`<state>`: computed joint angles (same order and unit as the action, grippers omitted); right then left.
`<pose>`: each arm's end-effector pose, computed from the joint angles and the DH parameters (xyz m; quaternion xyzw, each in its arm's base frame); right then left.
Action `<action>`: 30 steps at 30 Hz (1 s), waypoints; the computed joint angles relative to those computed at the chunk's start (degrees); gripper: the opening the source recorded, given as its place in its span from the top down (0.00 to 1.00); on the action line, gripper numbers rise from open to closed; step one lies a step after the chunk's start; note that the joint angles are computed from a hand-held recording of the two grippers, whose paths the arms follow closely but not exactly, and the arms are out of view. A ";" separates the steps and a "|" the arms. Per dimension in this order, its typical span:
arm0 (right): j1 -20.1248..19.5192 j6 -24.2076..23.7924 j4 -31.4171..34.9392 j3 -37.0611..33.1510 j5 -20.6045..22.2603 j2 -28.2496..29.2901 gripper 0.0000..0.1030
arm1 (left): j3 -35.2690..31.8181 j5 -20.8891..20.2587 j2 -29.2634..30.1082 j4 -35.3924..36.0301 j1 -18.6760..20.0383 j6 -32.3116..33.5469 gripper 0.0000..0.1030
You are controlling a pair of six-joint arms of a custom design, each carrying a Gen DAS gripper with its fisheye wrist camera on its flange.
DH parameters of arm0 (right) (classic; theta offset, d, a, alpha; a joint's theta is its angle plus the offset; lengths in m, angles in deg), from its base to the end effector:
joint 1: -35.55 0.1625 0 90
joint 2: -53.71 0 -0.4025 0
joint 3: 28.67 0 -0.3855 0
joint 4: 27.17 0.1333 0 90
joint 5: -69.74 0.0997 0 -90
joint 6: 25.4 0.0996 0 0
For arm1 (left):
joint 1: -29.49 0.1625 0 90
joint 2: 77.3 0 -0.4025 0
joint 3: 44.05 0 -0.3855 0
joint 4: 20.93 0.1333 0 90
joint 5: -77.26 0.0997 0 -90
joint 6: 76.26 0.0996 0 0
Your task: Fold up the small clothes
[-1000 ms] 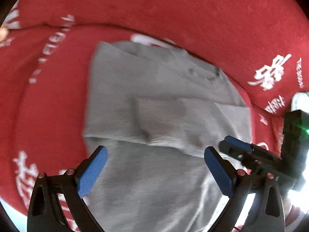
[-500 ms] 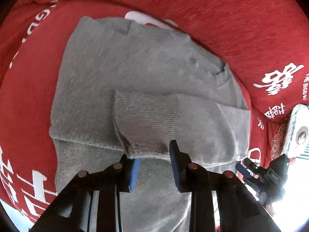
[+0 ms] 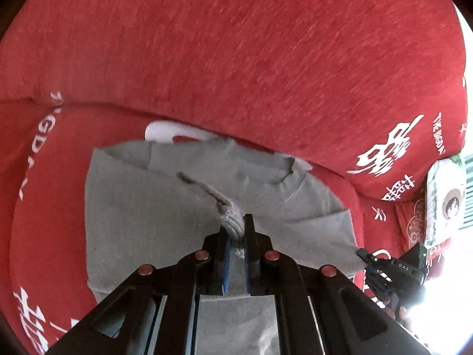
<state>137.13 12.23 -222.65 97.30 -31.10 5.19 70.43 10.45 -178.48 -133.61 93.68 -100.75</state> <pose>0.2095 -0.4515 0.0483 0.2400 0.9359 -0.2574 0.0171 -0.0234 -0.4446 0.3946 -0.0052 0.9764 -0.1576 0.1473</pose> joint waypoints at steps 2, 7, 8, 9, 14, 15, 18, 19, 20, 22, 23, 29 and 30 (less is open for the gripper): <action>0.26 -1.36 3.13 -0.44 -1.48 -0.11 0.92 | 0.73 -0.20 -0.46 0.72 1.13 0.13 0.92; -1.56 -0.76 5.27 0.50 -2.15 1.80 0.90 | 4.92 1.53 -1.57 6.34 4.99 -0.61 0.92; -1.87 -0.73 4.13 0.84 -1.64 1.93 0.89 | 5.74 0.87 -2.19 6.35 6.12 -0.83 0.92; -2.20 -0.33 3.93 1.07 -0.85 1.71 0.88 | 6.42 0.21 -3.02 5.12 6.55 -0.66 0.92; -1.77 -0.15 13.38 0.38 0.20 -2.00 0.76 | 5.70 0.94 -2.97 5.62 5.88 -0.96 0.92; -0.70 -0.59 18.08 0.04 -1.18 -3.86 0.76 | 5.51 1.18 -2.84 5.93 5.64 -0.86 0.92; 4.02 -1.63 23.63 0.44 -9.13 -8.59 0.74 | 5.51 1.58 -2.80 6.66 5.16 -1.46 0.92; 5.35 -2.36 24.13 0.22 -11.83 -9.55 0.70 | 5.58 1.58 -2.81 6.78 5.09 -1.92 0.92; 6.08 -3.03 24.41 -0.26 -14.35 -9.94 0.56 | 5.53 1.60 -2.93 7.07 5.27 -2.14 0.92; 5.27 -4.87 23.92 -1.73 -16.46 -9.38 0.46 | 5.89 1.98 -3.06 7.08 5.04 -2.48 0.92; 3.76 -5.46 24.20 -2.84 -15.33 -8.71 0.46 | 5.98 2.18 -3.05 7.01 4.97 -2.60 0.92; -3.75 -7.46 23.45 -7.55 -6.11 -3.88 0.54 | 6.23 3.52 -2.70 7.16 3.94 -3.35 0.92; -3.34 -8.17 24.21 -8.94 -7.32 -2.91 0.74 | 6.14 3.63 -2.65 7.18 3.74 -3.55 0.92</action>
<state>133.79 4.06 -198.44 88.36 -38.42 2.28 76.57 14.08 -181.13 -126.42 97.42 -104.30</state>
